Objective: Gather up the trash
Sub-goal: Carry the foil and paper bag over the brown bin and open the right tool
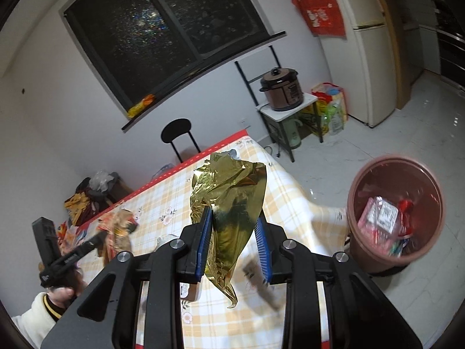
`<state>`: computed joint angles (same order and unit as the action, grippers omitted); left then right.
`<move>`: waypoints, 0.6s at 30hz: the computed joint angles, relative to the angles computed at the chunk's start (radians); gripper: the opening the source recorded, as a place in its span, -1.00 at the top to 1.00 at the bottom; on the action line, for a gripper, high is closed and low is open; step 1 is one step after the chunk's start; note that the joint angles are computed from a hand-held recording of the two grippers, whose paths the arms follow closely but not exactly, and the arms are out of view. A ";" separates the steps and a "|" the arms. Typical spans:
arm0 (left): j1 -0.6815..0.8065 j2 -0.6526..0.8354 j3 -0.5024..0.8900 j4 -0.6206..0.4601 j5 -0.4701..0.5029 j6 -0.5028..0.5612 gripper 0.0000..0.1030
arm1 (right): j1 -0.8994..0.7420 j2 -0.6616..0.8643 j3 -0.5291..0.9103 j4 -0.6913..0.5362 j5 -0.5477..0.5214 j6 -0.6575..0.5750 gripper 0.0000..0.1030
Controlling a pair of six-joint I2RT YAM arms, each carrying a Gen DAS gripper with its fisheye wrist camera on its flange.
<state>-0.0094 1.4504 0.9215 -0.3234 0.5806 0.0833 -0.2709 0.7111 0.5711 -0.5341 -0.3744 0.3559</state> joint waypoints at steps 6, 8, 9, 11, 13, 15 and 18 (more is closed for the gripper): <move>-0.149 -0.158 -0.011 0.005 -0.182 -0.190 0.17 | -0.442 0.192 0.115 -0.078 -0.333 -0.347 0.43; -0.227 -0.183 -0.009 0.024 -0.244 -0.264 0.17 | -0.560 0.277 0.161 -0.097 -0.389 -0.449 0.43; -0.266 -0.188 -0.004 0.032 -0.276 -0.296 0.17 | -0.627 0.329 0.189 -0.105 -0.412 -0.508 0.43; -0.333 -0.191 0.002 0.048 -0.323 -0.344 0.17 | -0.714 0.415 0.231 -0.110 -0.424 -0.592 0.43; -0.414 -0.183 0.017 0.066 -0.386 -0.396 0.16 | -0.786 0.521 0.282 -0.110 -0.420 -0.664 0.43; -0.462 -0.176 0.025 0.078 -0.423 -0.427 0.16 | -0.831 0.618 0.324 -0.101 -0.401 -0.716 0.43; -0.537 -0.158 0.048 0.082 -0.484 -0.473 0.16 | -0.865 0.741 0.375 -0.085 -0.365 -0.770 0.43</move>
